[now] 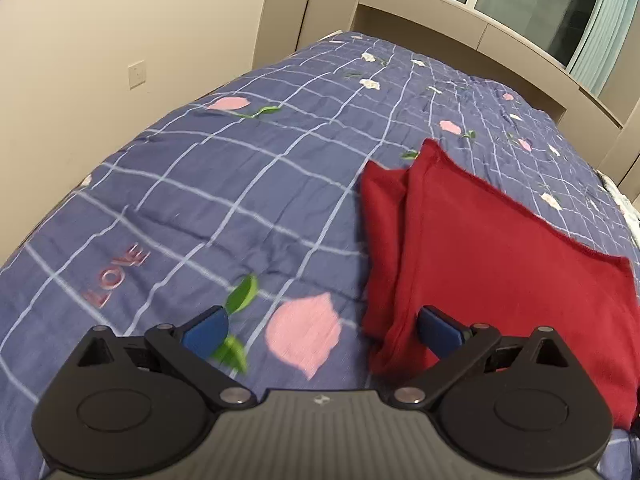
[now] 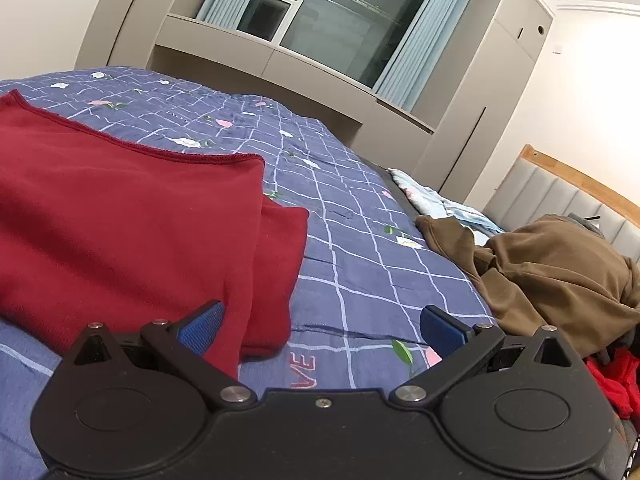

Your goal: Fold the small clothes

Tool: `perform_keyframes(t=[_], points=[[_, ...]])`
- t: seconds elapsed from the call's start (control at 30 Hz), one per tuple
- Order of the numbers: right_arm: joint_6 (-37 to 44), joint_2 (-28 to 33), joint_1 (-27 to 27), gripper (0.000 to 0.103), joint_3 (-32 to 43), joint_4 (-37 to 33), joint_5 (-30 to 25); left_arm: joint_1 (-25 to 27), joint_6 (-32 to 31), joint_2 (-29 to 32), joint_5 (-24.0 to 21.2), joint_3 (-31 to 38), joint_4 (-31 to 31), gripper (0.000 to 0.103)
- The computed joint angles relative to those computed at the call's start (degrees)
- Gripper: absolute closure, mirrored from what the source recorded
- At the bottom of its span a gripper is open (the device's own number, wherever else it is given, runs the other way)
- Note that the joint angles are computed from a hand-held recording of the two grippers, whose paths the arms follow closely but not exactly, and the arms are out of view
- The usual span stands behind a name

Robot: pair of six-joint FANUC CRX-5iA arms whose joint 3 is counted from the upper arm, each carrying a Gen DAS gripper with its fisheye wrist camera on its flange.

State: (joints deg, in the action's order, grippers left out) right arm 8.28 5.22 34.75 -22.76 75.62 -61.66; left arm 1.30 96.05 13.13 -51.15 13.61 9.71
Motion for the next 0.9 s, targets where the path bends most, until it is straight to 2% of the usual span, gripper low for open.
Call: perform_keyframes(t=[0.13, 0.3, 0.4, 0.43, 0.53, 0.67, 0.9], points=[[1.2, -0.5, -0.5, 0.001, 0.6, -2.6, 2.0, 0.7, 0.3, -0.6, -0.1, -1.4, 1.7, 0.001], [-0.1, -2.3, 0.1, 0.001, -0.8, -1.4, 2.8, 1.1, -0.8, -1.0, 0.0, -2.3, 3.7, 0.001], [-3.9, -1.9, 1.5, 0.0, -2.1, 6.4, -1.1, 2.1, -4.6, -2.1, 2.2, -5.5, 9.4, 0.001], [-5.3, -1.9, 1.7, 0.0, -2.2, 8.6, -0.7, 2.4, -6.4, -2.5, 3.6, -7.1, 11.9, 0.001], [-1.7, -0.9, 1.9, 0.0, 0.9, 7.0, 4.9, 2.5, -8.7, -2.2, 5.1, -8.7, 16.4, 0.001], [-0.5, 2.5, 1.4, 0.0, 4.9, 10.3, 10.5, 1.9, -9.3, -1.4, 5.3, -8.2, 17.7, 0.001], [6.6, 9.7, 2.2, 0.001, 13.4, 6.8, 17.6, 1.0, -7.1, 0.2, 4.2, -5.3, 14.6, 0.001]])
